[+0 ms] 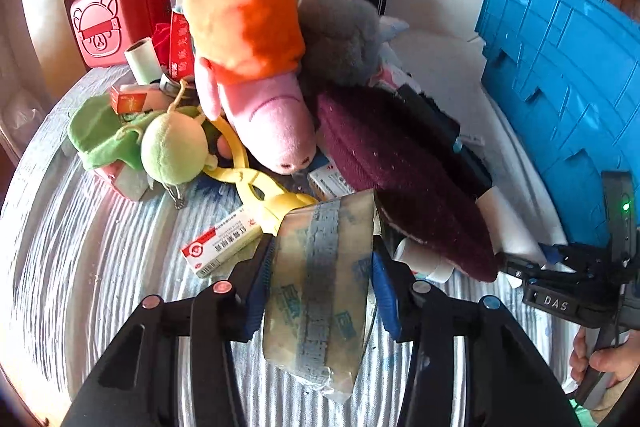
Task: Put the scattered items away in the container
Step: 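Grasp the clear tape roll with left tool while right tool approaches white roll, then lift the tape roll with left tool while right tool grasps green jar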
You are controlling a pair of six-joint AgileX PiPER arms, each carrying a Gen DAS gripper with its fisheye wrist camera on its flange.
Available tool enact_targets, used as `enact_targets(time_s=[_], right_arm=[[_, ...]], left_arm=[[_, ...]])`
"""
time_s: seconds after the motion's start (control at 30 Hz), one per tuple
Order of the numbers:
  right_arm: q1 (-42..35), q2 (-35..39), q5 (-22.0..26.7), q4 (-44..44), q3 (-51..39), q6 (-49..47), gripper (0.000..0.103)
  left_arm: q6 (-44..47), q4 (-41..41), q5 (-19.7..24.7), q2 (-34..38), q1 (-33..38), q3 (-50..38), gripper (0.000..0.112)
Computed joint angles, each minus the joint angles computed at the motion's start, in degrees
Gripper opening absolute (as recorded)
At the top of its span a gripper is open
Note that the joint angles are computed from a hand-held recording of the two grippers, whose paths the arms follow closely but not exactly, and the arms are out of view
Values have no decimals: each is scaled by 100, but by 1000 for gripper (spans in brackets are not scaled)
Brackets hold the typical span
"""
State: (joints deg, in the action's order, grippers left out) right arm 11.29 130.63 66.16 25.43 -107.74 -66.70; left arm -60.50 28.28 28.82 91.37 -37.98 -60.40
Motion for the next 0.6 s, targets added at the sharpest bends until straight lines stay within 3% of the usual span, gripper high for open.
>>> enact_targets(time_s=[0.13, 0.27, 0.5, 0.6], right_arm=[[-65, -29, 181, 145, -113, 49, 47], [-171, -145, 359, 376, -119, -18, 45], [-198, -295, 301, 534, 73, -142, 45], [-193, -368, 190, 417, 279, -230, 45]], left_arm=[[567, -753, -313, -267, 515, 128, 45], [324, -507, -234, -279, 554, 124, 44], [-177, 172, -100, -270, 390, 107, 44], [-133, 67, -160, -21, 393, 162, 44]])
